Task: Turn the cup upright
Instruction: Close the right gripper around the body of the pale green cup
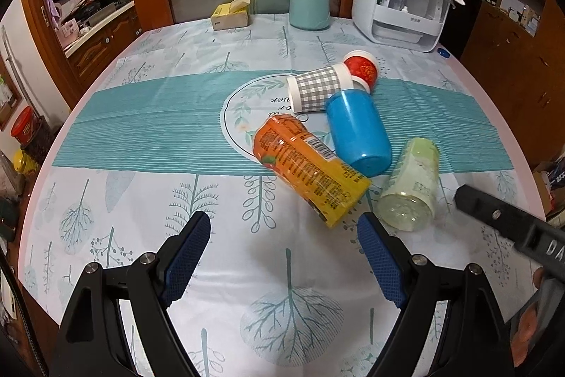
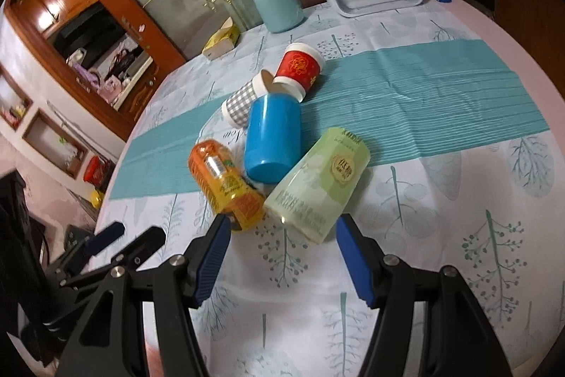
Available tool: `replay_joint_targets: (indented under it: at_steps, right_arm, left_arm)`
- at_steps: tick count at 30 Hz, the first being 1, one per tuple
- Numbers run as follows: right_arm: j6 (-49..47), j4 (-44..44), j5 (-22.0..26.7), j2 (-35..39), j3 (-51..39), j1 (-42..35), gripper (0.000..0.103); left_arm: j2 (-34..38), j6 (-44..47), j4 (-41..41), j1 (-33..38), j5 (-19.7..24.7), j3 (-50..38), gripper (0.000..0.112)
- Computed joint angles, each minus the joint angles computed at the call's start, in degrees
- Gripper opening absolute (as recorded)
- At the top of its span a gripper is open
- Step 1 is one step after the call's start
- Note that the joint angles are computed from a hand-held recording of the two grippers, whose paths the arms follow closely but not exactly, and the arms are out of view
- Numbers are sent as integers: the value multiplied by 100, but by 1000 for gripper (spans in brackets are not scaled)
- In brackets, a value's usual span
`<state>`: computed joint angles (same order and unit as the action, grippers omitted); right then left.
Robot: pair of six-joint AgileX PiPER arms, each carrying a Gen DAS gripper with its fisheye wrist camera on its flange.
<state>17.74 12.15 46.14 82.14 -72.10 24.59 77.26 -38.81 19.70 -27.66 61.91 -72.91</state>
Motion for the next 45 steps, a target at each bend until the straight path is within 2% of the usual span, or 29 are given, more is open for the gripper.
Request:
replay_joint_targets:
  at_steps: [3,9,17,27,38,45]
  right_arm:
    - [-75,183,-125,72,5,-130,62]
    - [-184,331,-79,418,-209,-296,62]
    - [-668,1181,18,1005,-392,-667,62]
    - [-1286,2758,295,1672,-440,-1325,63]
    - [-1447,3055,345,1888,-632,-1375,63]
    - [-1934,3187,-35,1779,-423,-1285,60]
  left_arm:
    - [88,183,-243,234,-140,6,84]
    - [361,607,-665,652,-386,14,84]
    - [782,785,-935,1072,-549,-23,84]
    - [1038,924,-1059,1292,-668,-57,84]
    - [1172,992,-1110,1332,-700,-98,84]
    - [1148,930,-1051,1320,-658,-77,84]
